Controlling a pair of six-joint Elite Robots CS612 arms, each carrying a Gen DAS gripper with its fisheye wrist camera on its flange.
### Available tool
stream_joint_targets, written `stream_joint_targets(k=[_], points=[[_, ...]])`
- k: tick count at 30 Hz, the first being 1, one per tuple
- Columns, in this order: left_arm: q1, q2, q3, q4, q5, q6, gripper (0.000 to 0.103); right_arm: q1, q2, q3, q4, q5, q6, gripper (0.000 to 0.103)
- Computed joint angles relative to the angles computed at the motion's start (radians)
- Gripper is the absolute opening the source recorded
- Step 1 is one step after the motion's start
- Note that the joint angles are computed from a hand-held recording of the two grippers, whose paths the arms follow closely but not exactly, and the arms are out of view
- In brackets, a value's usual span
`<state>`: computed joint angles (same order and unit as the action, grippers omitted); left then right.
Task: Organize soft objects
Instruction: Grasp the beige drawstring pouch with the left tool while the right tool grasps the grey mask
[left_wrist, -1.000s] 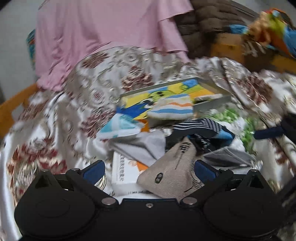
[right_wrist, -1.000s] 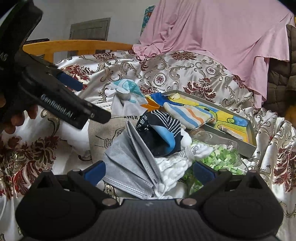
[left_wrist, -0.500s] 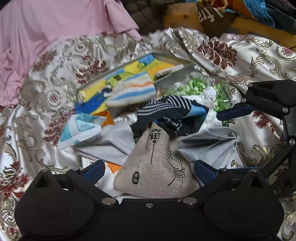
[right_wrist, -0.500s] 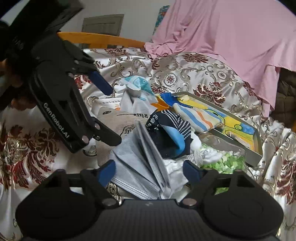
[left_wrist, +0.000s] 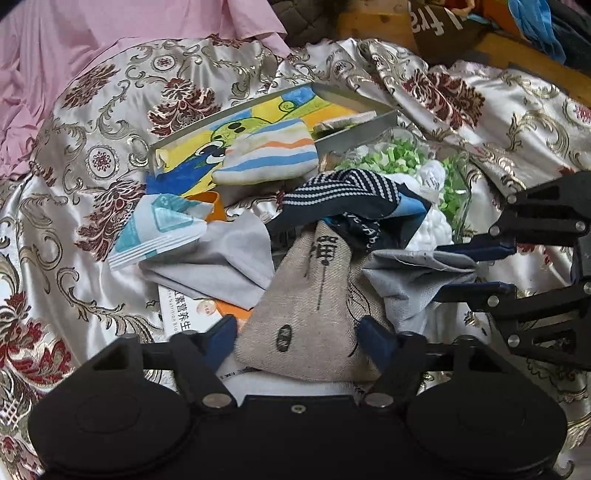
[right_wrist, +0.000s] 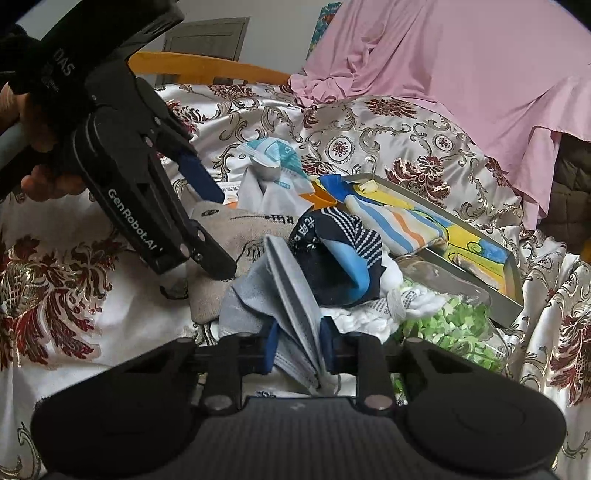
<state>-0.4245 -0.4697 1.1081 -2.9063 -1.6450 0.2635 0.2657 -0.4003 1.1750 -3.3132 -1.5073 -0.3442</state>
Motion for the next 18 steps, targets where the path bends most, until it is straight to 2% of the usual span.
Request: stream_joint_targets(k=[3, 6, 9, 18], points=[[0.007, -0.007, 0.002, 0.011, -0.022, -0.048, 0.050, -0.001, -0.002, 0.002, -0.001, 0.003, 0.003, 0.019], [0.009, -0.012, 0.002, 0.028, -0.038, -0.074, 0.043, 0.000, -0.003, 0.001, 0.007, -0.002, 0.003, 0.016], [0.007, -0.019, 0.008, 0.045, -0.041, -0.101, 0.019, -0.001, -0.007, 0.008, -0.002, -0.002, 0.010, 0.013], [0.003, -0.074, 0.082, -0.016, -0.049, -0.210, 0.015, -0.010, -0.032, 0.053, -0.072, 0.030, 0.051, 0.010]])
